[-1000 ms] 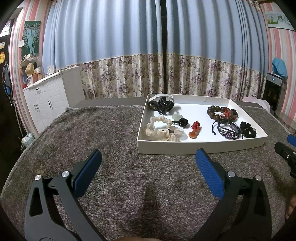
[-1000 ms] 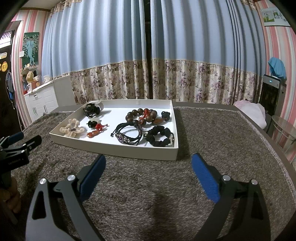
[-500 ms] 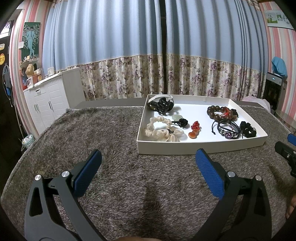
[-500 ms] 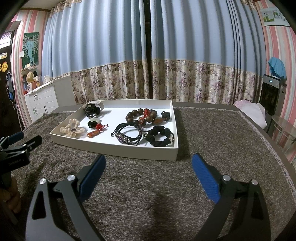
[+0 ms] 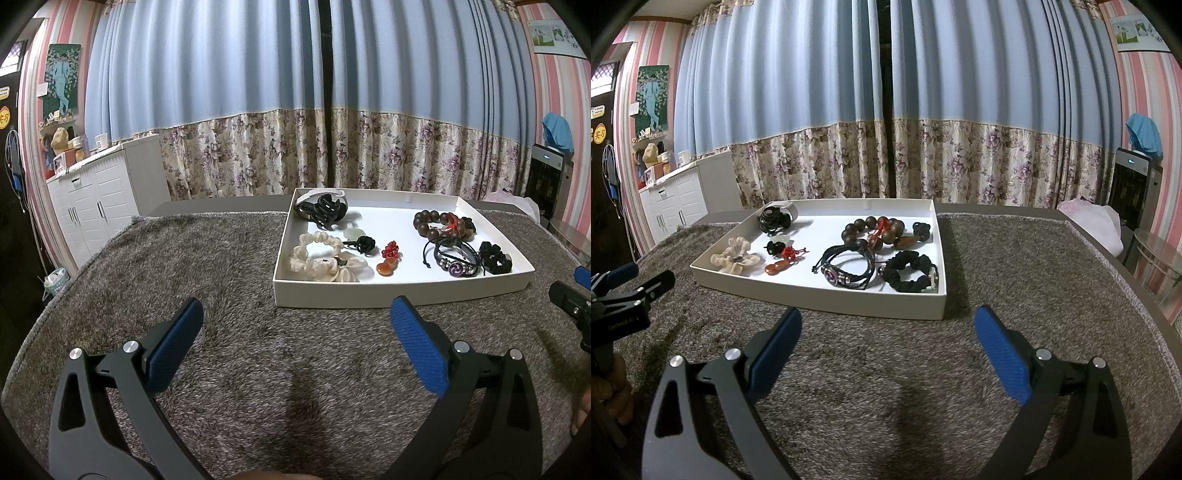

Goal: Organize jewelry

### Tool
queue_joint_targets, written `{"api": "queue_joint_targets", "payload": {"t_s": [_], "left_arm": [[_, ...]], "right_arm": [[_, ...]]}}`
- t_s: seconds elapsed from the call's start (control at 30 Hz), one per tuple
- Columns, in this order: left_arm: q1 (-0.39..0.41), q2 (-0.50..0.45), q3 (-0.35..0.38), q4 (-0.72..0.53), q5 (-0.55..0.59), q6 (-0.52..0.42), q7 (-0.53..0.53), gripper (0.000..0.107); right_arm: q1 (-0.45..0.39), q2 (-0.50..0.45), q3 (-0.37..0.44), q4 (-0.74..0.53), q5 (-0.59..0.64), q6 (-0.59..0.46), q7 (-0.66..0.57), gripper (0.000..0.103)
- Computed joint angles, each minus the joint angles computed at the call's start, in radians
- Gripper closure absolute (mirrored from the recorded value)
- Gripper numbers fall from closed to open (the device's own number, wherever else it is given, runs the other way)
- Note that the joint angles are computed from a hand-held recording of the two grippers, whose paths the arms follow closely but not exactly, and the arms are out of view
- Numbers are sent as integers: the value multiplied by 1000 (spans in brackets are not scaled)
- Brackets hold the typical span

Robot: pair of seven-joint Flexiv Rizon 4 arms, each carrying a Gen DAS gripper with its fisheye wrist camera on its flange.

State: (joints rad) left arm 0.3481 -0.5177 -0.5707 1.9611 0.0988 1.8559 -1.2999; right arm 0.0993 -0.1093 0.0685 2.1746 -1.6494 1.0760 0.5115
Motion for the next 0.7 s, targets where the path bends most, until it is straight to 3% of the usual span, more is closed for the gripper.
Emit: {"api": "queue_joint_targets", "payload": {"t_s": [0.7], "left_arm": [[-3, -8, 3, -8, 40, 26, 3, 7]], "right_arm": [[-1, -1, 0, 0, 0, 1, 2, 8]]}}
